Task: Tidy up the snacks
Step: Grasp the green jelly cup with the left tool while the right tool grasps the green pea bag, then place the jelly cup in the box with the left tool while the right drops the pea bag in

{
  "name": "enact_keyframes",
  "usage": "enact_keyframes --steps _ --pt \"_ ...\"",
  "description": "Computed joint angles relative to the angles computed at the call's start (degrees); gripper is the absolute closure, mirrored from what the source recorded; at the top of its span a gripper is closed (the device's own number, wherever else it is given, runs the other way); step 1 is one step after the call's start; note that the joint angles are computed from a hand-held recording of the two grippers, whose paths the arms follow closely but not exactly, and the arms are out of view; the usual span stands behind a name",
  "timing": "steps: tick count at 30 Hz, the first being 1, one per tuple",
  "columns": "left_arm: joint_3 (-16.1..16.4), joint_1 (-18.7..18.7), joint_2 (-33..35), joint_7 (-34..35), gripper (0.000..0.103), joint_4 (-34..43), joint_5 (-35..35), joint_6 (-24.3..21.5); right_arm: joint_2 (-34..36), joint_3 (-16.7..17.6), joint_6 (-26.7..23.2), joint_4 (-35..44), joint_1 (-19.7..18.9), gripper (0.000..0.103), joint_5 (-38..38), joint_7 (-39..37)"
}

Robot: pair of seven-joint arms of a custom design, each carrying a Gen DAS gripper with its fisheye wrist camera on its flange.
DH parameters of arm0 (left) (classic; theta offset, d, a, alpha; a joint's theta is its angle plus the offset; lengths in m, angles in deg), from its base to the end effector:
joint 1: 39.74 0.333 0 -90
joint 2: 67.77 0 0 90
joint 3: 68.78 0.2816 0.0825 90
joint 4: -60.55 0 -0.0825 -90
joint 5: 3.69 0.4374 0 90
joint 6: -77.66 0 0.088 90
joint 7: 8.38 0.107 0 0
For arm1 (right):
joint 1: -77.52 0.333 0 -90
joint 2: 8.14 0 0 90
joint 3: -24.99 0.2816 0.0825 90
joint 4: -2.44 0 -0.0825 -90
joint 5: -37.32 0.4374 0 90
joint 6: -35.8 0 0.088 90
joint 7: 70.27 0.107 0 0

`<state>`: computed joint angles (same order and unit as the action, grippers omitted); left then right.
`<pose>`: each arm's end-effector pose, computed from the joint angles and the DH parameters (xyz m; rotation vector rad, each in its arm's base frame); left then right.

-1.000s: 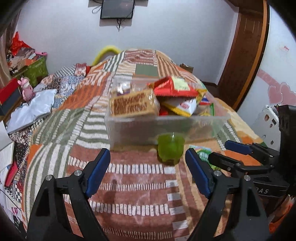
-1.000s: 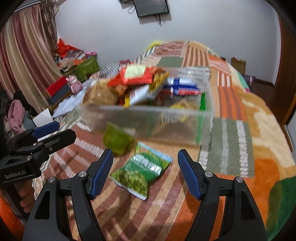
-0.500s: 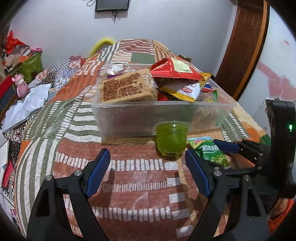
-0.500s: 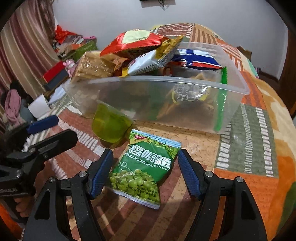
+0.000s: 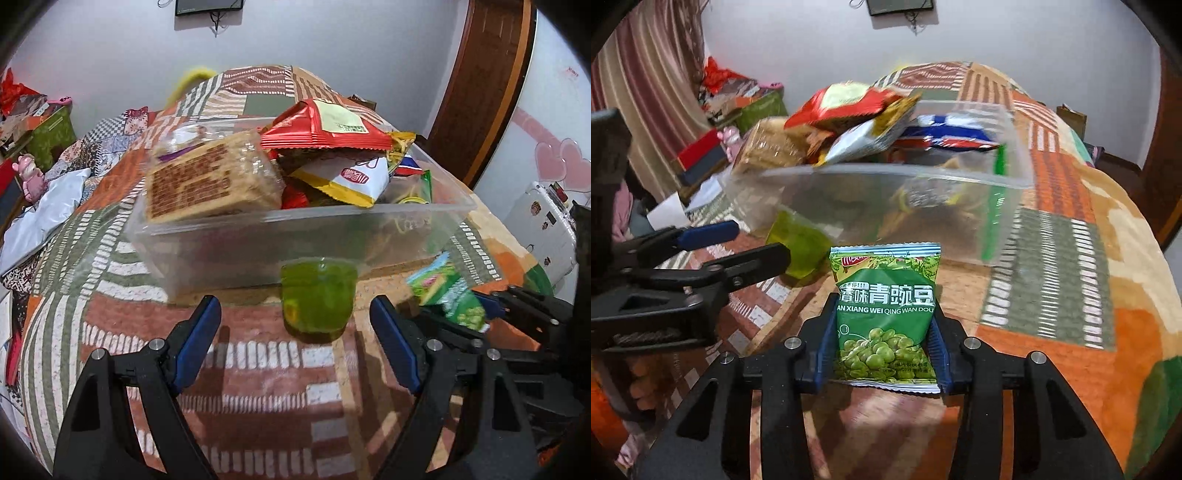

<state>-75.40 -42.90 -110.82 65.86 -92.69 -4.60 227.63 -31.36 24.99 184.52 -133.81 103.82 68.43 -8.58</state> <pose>0.4376 -0.0740 0.4937 -1.9536 1.7360 -0.7410 0.4818 0.2268 0.4910 -2.1239 1.1545 -0.1852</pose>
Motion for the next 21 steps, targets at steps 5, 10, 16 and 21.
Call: enact_keyframes --steps 5,10,16,21 --pt "0.75 -0.78 5.14 0.77 0.031 3.69 -0.99 -1.06 -0.59 -0.77 1.26 0.06 0.30 0.063 2.01 -0.30" --pt "3.23 -2.74 9.14 4.04 0.053 6.18 -5.67 -2.42 -0.79 -1.64 1.76 -0.09 0.58 0.063 4.22 -1.07" --pt "2.84 -2.39 8.71 5.31 0.056 5.65 -7.58 -1.73 -0.56 -1.59 1.76 0.21 0.12 0.063 5.08 -0.89" --pt "2.47 -2.48 4.18 5.64 0.057 2.50 -8.09 -1.79 -1.26 -1.45 2.26 0.12 -0.33 0.063 4.58 -0.60"
